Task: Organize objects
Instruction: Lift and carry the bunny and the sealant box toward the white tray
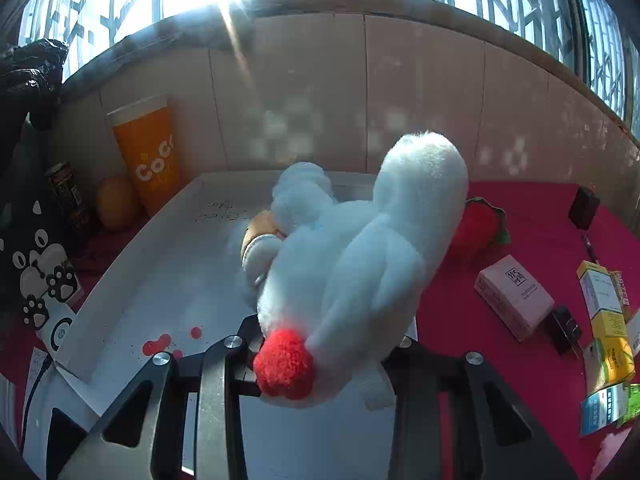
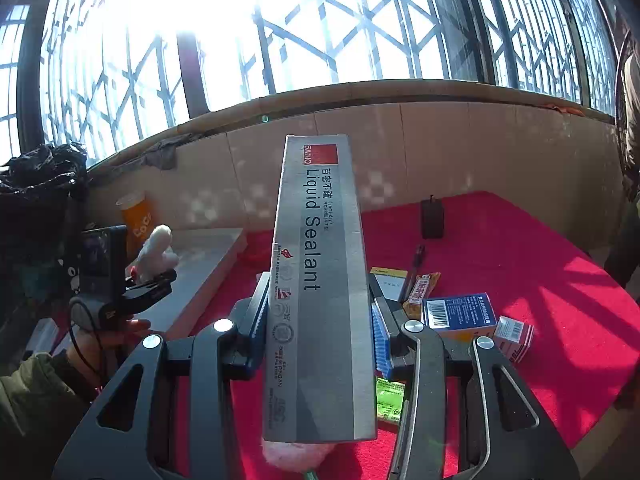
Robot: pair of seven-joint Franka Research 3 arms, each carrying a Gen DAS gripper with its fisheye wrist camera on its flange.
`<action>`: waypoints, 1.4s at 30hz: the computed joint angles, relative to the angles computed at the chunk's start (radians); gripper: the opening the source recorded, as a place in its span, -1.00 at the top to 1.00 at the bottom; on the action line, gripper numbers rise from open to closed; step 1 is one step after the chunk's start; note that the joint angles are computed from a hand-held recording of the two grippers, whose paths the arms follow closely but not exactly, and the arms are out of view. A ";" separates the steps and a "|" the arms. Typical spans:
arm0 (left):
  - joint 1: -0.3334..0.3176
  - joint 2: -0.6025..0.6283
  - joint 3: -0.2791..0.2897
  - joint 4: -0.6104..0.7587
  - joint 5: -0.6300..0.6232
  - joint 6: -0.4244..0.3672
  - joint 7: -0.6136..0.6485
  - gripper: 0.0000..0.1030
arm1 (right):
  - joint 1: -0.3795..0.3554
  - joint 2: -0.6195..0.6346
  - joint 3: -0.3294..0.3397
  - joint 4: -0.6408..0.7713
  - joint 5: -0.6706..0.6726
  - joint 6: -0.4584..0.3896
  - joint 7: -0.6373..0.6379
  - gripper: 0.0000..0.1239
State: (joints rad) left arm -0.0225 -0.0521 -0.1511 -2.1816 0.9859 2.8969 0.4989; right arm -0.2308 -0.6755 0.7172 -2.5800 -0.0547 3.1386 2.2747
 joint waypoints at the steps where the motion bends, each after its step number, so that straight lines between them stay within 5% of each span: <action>1: -0.008 0.018 -0.005 0.016 -0.029 -0.031 0.033 0.33 | 0.008 0.003 -0.012 -0.003 0.002 -0.001 -0.003 0.32; 6: -0.050 0.029 -0.022 0.040 -0.066 -0.105 0.063 0.32 | 0.036 0.002 -0.062 -0.031 0.021 0.026 -0.015 0.32; 10: -0.081 -0.024 -0.023 -0.025 -0.224 -0.023 0.091 0.32 | 0.024 -0.007 -0.058 -0.036 0.037 0.025 -0.027 0.32; 14: -0.031 -0.150 -0.099 -0.046 0.062 -0.064 -0.176 0.30 | 0.051 0.012 -0.098 0.006 0.025 0.012 -0.072 0.32; 18: -0.003 -0.277 -0.152 -0.087 0.150 -0.213 -0.292 0.30 | -0.015 0.001 -0.021 0.042 0.021 0.074 -0.082 0.32; 21: -0.003 -0.341 -0.132 -0.137 0.119 -0.263 -0.260 0.32 | -0.034 0.060 0.051 0.080 0.027 0.074 -0.105 0.32; 25: 0.020 -0.428 -0.095 -0.176 0.050 -0.282 -0.178 0.33 | -0.031 0.193 0.107 0.188 0.005 0.055 -0.132 0.32; 31: 0.106 -0.507 -0.103 -0.213 0.051 -0.282 -0.190 0.33 | -0.207 0.219 0.286 0.339 0.001 0.139 -0.116 0.32; 36: 0.113 -0.524 -0.103 -0.270 -0.009 -0.285 -0.167 0.33 | -0.292 0.272 0.428 0.369 0.028 0.105 -0.122 0.32; 39: 0.138 -0.512 -0.122 -0.231 0.006 -0.258 -0.164 0.33 | -0.280 0.290 0.403 0.387 0.016 0.074 -0.108 0.32; 42: 0.149 -0.490 -0.145 -0.180 0.046 -0.208 -0.193 0.33 | -0.323 0.164 0.368 0.366 0.041 0.102 -0.047 0.32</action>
State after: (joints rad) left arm 0.1260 -0.5418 -0.2961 -2.3619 1.0315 2.6889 0.3063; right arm -0.5538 -0.5111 1.0848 -2.2138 -0.0133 3.2402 2.2280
